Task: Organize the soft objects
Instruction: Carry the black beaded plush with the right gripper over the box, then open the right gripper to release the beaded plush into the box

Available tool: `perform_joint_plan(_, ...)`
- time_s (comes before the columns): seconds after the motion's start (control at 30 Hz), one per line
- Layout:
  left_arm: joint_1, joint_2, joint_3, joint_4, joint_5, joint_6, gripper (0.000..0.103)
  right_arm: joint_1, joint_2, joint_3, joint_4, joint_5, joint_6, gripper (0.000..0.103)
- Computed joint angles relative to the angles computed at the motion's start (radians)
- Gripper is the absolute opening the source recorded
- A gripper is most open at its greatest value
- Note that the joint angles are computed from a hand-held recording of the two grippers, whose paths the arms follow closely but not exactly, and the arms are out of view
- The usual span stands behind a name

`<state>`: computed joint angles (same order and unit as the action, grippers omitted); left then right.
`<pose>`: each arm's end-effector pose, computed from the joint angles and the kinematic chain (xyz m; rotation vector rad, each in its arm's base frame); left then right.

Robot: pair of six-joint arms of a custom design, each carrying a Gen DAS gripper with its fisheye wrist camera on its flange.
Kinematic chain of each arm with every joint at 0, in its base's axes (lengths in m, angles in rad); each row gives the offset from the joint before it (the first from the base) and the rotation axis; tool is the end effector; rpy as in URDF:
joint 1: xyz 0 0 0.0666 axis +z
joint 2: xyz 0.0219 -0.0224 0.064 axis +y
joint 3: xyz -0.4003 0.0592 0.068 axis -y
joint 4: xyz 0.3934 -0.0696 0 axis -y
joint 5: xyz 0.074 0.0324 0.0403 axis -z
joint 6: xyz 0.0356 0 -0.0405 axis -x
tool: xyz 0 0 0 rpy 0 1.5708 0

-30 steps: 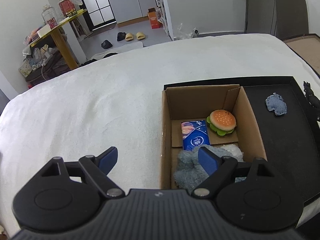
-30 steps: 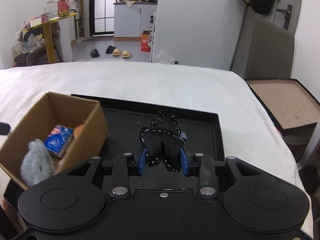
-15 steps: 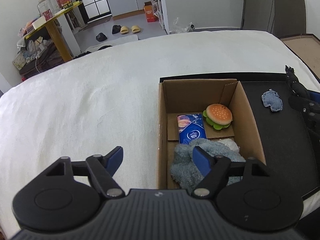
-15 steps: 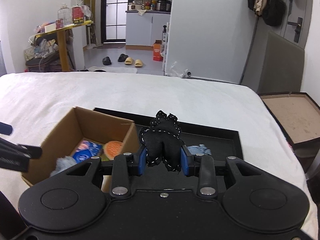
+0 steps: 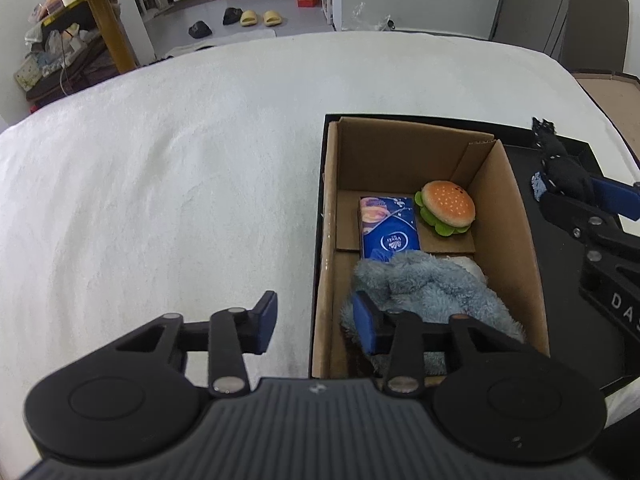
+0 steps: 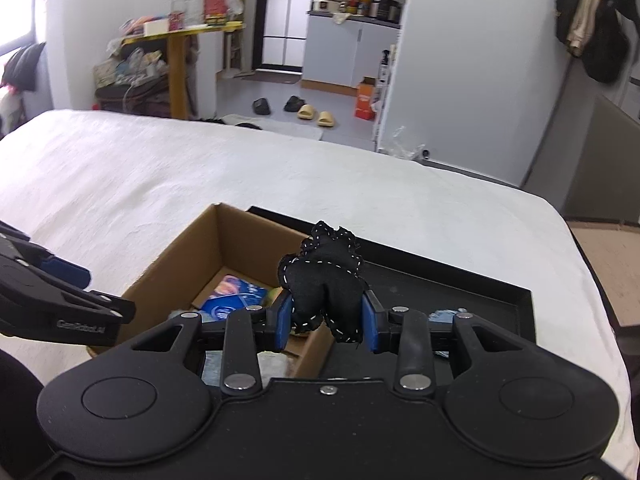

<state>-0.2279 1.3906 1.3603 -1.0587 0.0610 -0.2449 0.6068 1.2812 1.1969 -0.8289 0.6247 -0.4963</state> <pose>0.4484 -0.1066 0.4275 0.6420 2.5798 -0.0756 0.3633 0.2263 0.4190 0.1240 2.2739 -0.2179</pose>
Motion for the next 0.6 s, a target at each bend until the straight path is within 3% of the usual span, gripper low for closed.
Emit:
perform_joint_plan(0.17, 0.01, 0.009, 0.002, -0.008, 0.01, -0.004, 0.034, 0.004, 0.04, 0.037, -0.003, -0.011, 0.026, 0.036)
perform_joint_plan(0.37, 0.021, 0.027, 0.012, -0.024, 0.036, -0.007, 0.015, 0.002, 0.078, 0.065, 0.007, -0.025, 0.042, 0.037)
perform_joint_plan(0.6, 0.032, 0.027, 0.014, -0.029, 0.082, -0.005, 0.01, 0.003, 0.079, 0.059, 0.024, -0.039, 0.016, 0.052)
